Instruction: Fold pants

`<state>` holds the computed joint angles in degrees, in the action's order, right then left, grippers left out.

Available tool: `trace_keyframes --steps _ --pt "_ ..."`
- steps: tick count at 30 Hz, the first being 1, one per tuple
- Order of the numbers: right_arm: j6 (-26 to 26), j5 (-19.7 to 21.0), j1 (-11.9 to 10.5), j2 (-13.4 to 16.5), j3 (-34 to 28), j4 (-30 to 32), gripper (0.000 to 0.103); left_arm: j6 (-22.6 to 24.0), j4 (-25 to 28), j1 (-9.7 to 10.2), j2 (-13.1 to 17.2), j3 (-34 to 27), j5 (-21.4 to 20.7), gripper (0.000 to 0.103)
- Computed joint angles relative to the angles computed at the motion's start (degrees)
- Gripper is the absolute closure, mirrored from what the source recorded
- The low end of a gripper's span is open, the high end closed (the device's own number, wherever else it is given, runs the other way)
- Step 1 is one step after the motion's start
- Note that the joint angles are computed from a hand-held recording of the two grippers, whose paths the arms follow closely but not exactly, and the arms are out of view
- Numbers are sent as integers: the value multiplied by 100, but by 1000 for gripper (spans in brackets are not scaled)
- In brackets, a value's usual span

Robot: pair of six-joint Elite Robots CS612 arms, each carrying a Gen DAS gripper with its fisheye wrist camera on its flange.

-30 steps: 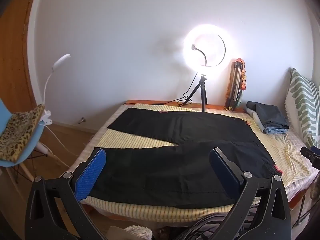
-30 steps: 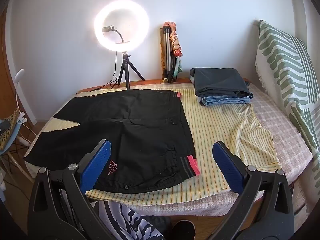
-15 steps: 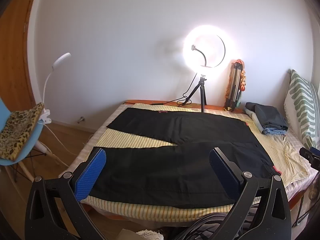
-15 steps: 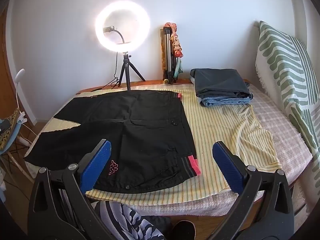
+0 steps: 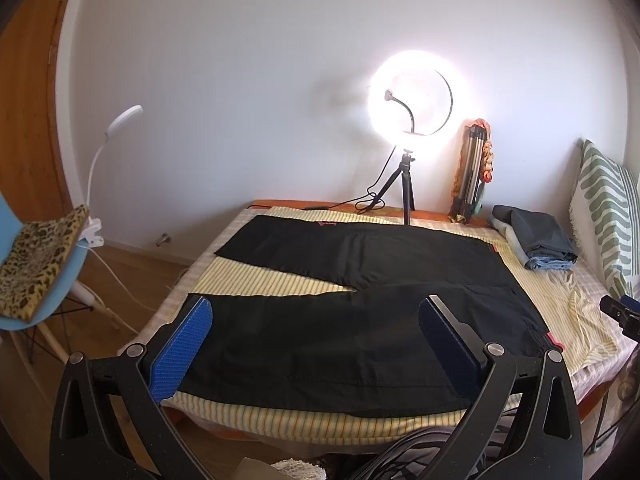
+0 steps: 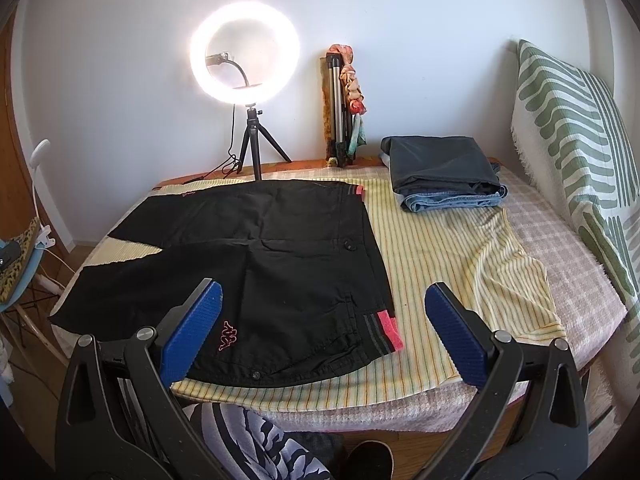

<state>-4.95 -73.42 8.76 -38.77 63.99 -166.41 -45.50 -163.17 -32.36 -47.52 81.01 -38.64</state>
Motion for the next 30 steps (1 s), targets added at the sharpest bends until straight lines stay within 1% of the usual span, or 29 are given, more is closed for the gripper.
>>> trace_keyframes --steps 30 --pt "24 -2 7 -3 28 -44 0 22 -6 -17 27 -34 60 0"
